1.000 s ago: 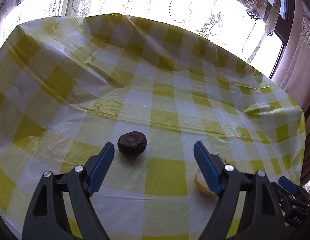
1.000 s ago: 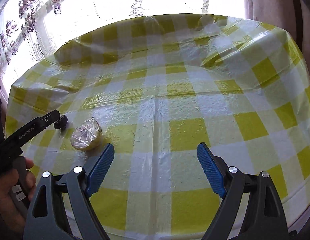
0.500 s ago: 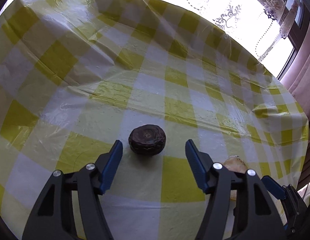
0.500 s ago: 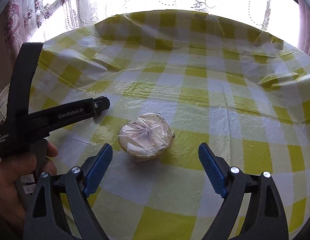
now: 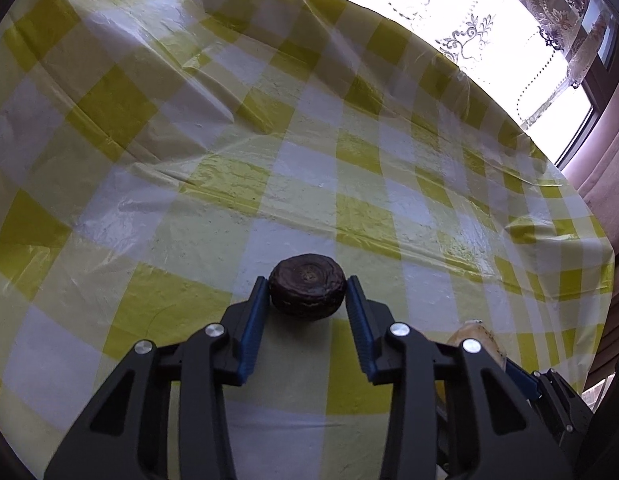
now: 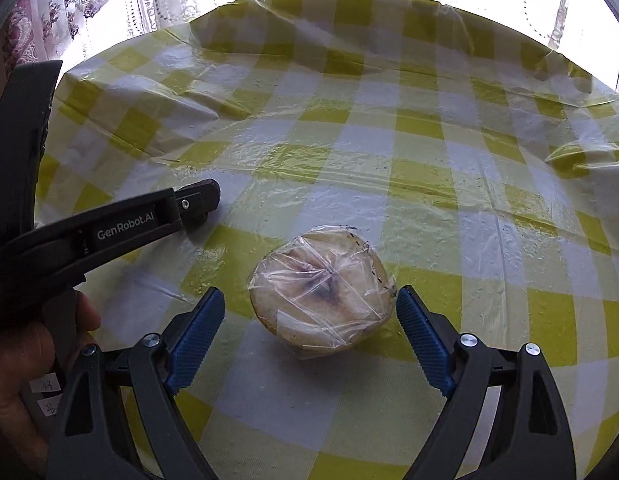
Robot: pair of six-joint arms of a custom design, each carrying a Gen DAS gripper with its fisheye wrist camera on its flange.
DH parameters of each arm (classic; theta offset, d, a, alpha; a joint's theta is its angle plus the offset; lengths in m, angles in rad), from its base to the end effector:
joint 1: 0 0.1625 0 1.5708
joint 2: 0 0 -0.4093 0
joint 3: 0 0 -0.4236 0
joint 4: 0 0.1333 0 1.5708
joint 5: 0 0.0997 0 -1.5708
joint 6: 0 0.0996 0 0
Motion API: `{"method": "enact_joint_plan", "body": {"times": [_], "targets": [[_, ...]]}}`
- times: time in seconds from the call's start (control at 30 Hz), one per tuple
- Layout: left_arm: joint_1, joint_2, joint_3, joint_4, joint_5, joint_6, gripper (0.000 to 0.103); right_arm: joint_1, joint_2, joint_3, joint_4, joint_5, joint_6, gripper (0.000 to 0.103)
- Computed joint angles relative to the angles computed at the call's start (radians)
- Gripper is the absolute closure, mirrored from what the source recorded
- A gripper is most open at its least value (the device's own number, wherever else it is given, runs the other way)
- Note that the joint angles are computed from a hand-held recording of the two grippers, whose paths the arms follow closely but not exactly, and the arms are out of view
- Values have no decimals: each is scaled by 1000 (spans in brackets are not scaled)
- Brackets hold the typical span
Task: Organize fruits
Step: 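Grasp the dark round fruit with the left tool while the right tool grasps the wrapped melon slice, then lift the dark fruit and wrapped melon slice and carry them over the box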
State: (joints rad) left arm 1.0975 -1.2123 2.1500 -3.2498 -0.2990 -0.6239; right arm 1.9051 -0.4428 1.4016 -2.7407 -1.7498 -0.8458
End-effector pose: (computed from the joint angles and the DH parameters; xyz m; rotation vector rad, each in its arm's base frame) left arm -0.0189 -0.5381 0.2500 -0.7120 1.9225 -1.4121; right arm 0.3491 -0.6528 -0.0838 1.5943 -2.4306 0.2319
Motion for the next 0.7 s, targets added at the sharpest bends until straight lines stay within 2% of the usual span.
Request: {"method": "enact_joint_plan", "body": {"times": [0.23,0.43,0.7], "targets": [[-2,-2,4,2,1,-3,64,10,23,-21,-14,-39,8,39],[-4,-2,7,9,3,-8,64,10,16,-6,-30,-45,-10,42],[-31,-6,31,79,22,-67,64,1,-16,43,-62,-59,-11,42]]}}
